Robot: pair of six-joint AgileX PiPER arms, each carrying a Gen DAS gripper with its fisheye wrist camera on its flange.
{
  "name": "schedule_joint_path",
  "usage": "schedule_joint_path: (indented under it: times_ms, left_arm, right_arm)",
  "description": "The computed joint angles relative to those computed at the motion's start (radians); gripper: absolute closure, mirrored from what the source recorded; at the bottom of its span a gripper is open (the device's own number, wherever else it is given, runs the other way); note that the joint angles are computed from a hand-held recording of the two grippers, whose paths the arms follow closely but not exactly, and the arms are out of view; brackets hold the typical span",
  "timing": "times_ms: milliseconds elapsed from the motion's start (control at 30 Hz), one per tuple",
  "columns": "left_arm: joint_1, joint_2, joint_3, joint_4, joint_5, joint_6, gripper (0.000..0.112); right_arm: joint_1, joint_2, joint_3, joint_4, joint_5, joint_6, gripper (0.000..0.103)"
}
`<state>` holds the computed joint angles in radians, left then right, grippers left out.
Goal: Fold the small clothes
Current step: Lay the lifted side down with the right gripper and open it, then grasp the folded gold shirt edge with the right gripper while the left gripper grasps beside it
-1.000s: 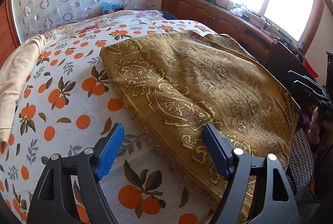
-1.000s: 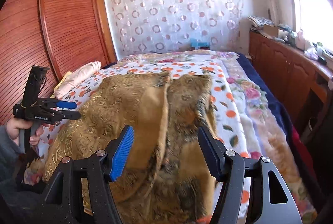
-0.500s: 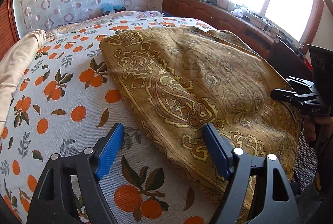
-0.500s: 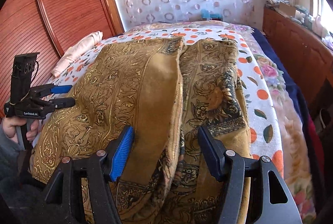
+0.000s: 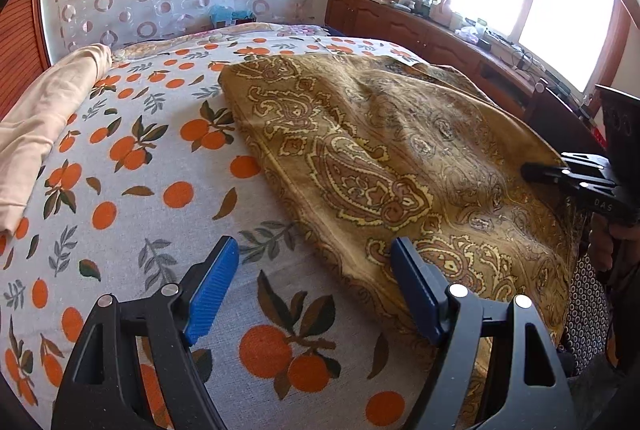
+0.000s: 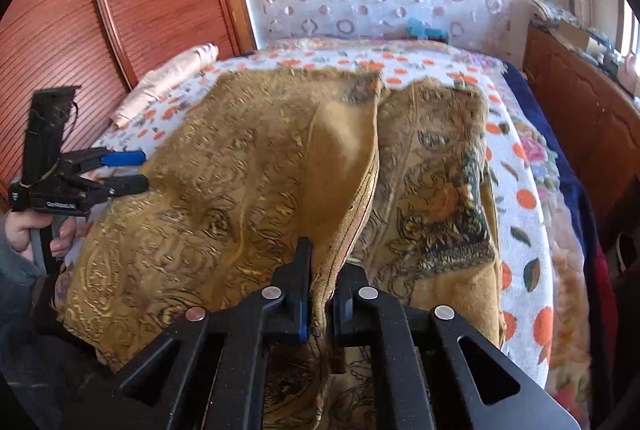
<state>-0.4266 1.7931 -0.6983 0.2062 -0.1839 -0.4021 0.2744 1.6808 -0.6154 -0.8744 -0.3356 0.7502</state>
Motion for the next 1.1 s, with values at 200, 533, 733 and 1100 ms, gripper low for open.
schedule_joint_path:
  times_ms: [200, 533, 733, 1100]
  left_arm:
    - [0.013, -0.034, 0.046, -0.033, -0.012, 0.028, 0.033]
    - [0.018, -0.162, 0.111, -0.014, -0.014, 0.018, 0.033]
    - [0.018, -0.136, 0.081, 0.055, -0.012, -0.045, 0.033]
    - [-0.04, -0.066, -0.026, -0.054, 0.045, 0.061, 0.033]
  right_arm:
    - [0.014, -0.18, 0.085, 0.126, -0.021, -0.134, 0.098]
    - [-0.153, -0.404, 0.233, -0.119, -0.018, 0.036, 0.098]
    - [-0.158, -0.121, 0.217, 0.094, -0.001, -0.18, 0.091]
    - [-0.212, -0.081, -0.085, -0.4, -0.033, 0.316, 0.047]
